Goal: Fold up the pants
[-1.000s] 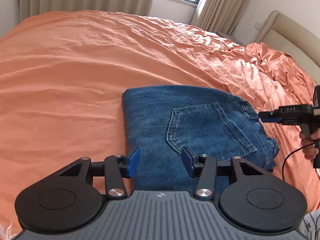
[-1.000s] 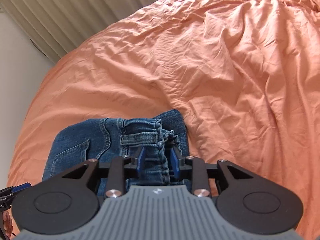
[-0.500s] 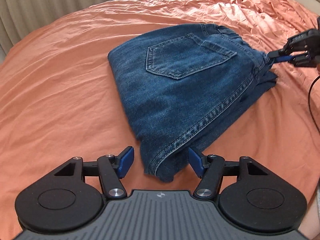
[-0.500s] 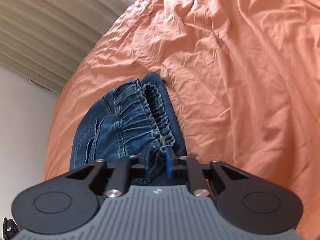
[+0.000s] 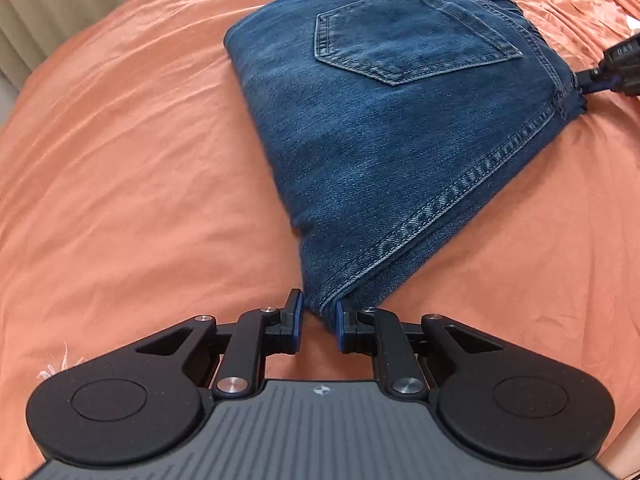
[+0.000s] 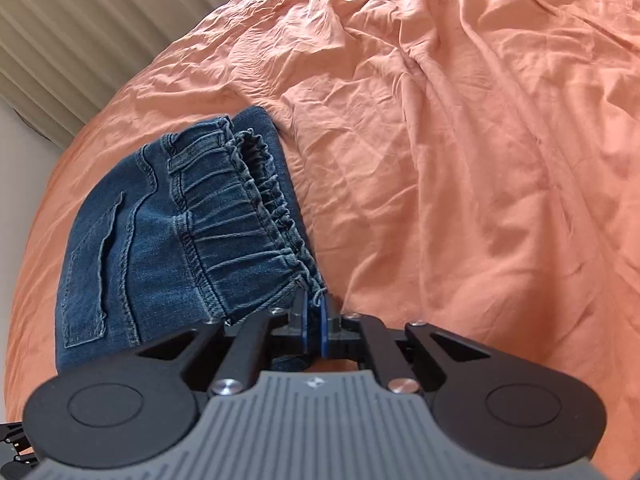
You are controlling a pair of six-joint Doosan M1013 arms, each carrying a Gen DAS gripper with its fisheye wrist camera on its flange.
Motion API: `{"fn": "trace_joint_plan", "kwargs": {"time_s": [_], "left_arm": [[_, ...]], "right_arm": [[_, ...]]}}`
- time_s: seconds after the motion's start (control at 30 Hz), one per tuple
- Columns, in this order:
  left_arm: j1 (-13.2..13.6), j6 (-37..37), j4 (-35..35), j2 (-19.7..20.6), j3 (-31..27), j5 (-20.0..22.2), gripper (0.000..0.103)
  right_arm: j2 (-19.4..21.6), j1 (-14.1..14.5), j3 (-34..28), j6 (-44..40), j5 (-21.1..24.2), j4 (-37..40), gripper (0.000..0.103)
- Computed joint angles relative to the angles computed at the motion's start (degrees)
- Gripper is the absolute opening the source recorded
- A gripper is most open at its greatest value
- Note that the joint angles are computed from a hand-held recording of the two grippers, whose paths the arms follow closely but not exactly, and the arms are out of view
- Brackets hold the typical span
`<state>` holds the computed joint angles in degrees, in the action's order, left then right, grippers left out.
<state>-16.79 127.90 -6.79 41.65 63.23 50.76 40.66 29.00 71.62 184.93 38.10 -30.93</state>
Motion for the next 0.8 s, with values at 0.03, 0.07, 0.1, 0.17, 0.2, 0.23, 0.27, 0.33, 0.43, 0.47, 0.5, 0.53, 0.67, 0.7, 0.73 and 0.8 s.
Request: {"fn": "trace_joint_plan", "kwargs": {"time_s": [0.03, 0.07, 0.1, 0.17, 0.2, 0.23, 0.27, 0.33, 0.43, 0.47, 0.5, 0.53, 0.67, 0.7, 0.73, 0.8], "left_arm": [[0.03, -0.66, 0.10, 0.21, -0.58, 1.18, 0.017], [0.13, -1.25, 0.02, 0.52, -1.47, 2.99, 0.017], [0.34, -1.85, -0.39, 0.79, -2.36, 4.63, 0.017], [0.76, -4.00, -1.06, 1.37, -4.30, 8.33, 0.018], [0.91, -5.32, -0.51, 1.61, -5.08, 10.15, 0.016], [0.87, -6.08, 0.97, 1.48, -5.04, 10.63, 0.010], [0.87, -5.96, 2.53, 0.75, -3.89, 8.96, 0.009], [1.62, -5.30, 1.06, -0.29, -2.74, 7.22, 0.011], [3.72, -6.71, -6.96, -0.74, -3.65, 6.75, 0.018], [4.20, -7.85, -9.23, -0.67, -4.38, 6.60, 0.021], [4.60, -8.72, -11.73, -0.75, -4.70, 5.95, 0.027], [4.94, -9.52, -14.28, -0.48, -5.58, 5.87, 0.034], [5.72, -12.36, -24.12, 1.09, -8.46, 4.60, 0.052], [5.80, -12.85, -26.55, 1.62, -9.06, 4.10, 0.058], [5.90, -13.29, -28.50, 2.05, -9.44, 3.63, 0.064], [5.79, -14.98, -31.71, 3.43, -10.83, 3.35, 0.065]], "right_arm": [[0.09, -0.06, -0.46, -1.36, 0.71, 0.77, 0.000], [0.09, -0.10, -0.87, -2.68, 1.39, 1.64, 0.000], [0.01, -0.16, -1.04, -3.36, 1.85, 2.19, 0.000], [-0.42, -0.10, -0.91, -3.79, 2.46, 2.81, 0.000], [-0.71, -0.04, -0.73, -4.48, 2.76, 3.35, 0.001], [-0.87, 0.00, -0.89, -6.00, 3.90, 4.81, 0.001], [-1.29, 0.12, -0.42, -6.55, 3.93, 5.37, 0.003], [-2.81, 0.32, 2.05, -4.94, 0.98, 4.33, 0.007], [-4.94, 0.48, 5.13, -0.48, -3.53, 0.37, 0.022], [-5.59, 0.52, 5.85, 0.91, -4.95, -1.30, 0.033], [-6.14, 0.49, 6.42, 1.75, -6.30, -2.64, 0.036], [-6.47, 0.40, 6.72, 1.92, -7.27, -3.28, 0.036], [-7.16, -0.60, 7.03, -0.02, -12.30, -2.92, 0.048], [-7.15, -0.93, 6.94, -1.18, -13.39, -2.11, 0.050], [-7.04, -1.31, 6.72, -2.52, -14.37, -1.04, 0.053], [-6.68, -2.10, 6.31, -5.75, -15.93, 2.06, 0.059]]}}
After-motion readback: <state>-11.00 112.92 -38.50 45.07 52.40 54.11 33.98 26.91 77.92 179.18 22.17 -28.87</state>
